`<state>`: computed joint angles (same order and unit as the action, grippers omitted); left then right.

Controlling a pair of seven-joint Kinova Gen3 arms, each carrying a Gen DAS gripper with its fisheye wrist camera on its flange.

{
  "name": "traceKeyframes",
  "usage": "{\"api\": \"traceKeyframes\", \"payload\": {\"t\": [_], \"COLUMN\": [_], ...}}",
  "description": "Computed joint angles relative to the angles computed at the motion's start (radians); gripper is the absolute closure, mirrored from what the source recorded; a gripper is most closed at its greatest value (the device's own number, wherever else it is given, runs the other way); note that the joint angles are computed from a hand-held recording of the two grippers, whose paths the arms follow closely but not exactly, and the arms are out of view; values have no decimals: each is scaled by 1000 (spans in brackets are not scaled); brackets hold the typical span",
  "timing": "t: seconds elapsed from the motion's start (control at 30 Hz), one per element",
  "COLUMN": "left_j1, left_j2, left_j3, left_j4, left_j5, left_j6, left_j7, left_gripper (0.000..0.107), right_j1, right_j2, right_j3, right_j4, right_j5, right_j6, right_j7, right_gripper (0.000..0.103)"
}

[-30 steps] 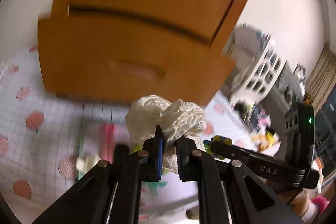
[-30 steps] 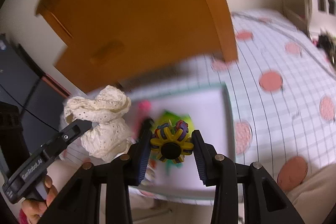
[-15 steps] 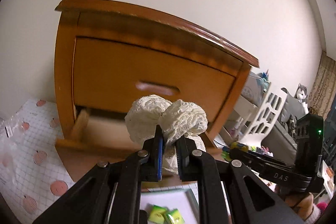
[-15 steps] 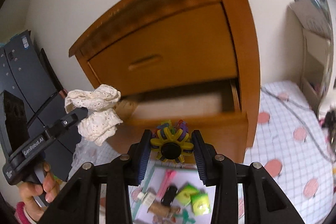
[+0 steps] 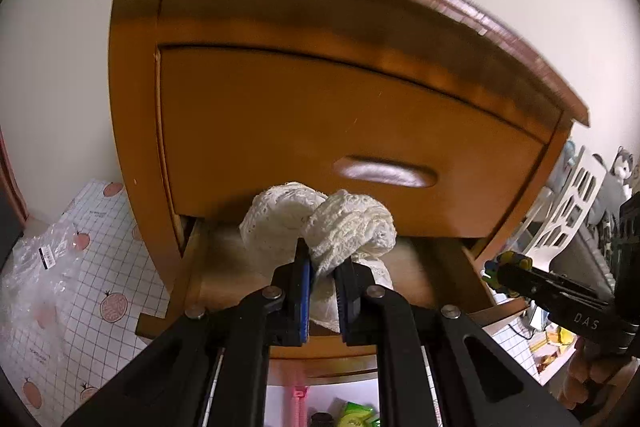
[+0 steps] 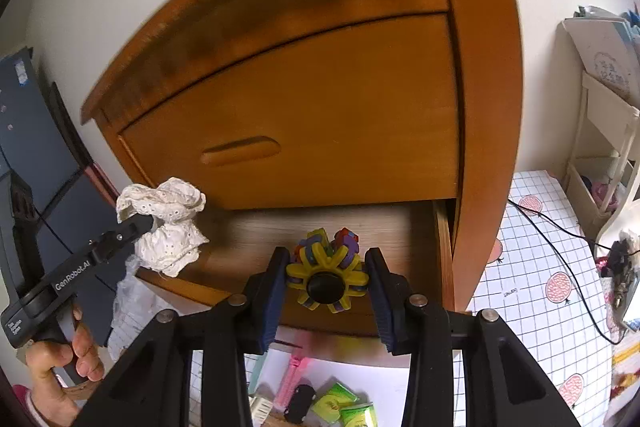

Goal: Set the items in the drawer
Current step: 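Carry the lace cloth and gear toy up into the open drawer with both grippers, then open the left gripper releasing the cloth while the right releases the gear toy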

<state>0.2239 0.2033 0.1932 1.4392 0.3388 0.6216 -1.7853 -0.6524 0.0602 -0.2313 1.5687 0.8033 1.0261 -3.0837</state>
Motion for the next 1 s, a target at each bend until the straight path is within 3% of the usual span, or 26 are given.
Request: {"api": "traceKeyframes", "payload": {"t": [0.3,0.37,0.43,0.63,1.0], "left_j1": [46,59,78,67,77], "left_j2": [53,66,78,67,52], "left_j3": [-24,-27,-31,-21,-33], "left_j4": [-51,-71,-87,-73,-72], "left_j5": [-104,-126,-152,-149,-182], "left_j6": [50,69,76,70,99], "left_j7": [107,136,171,169,212], "left_gripper": [96,91,76,54,34], "right_j1": [14,9,11,2,-3], "right_j2": [58,67,70,69,74], "right_j3": [36,44,53,61,63], "right_j4": [-54,-66,-77,-79,-69], "right_j5": [-84,-93,-104,-107,-112], "right_j6": [17,23,22,25,28], "right_j7": [85,97,116,121,125], "right_gripper": [62,60,60,48,31]}}
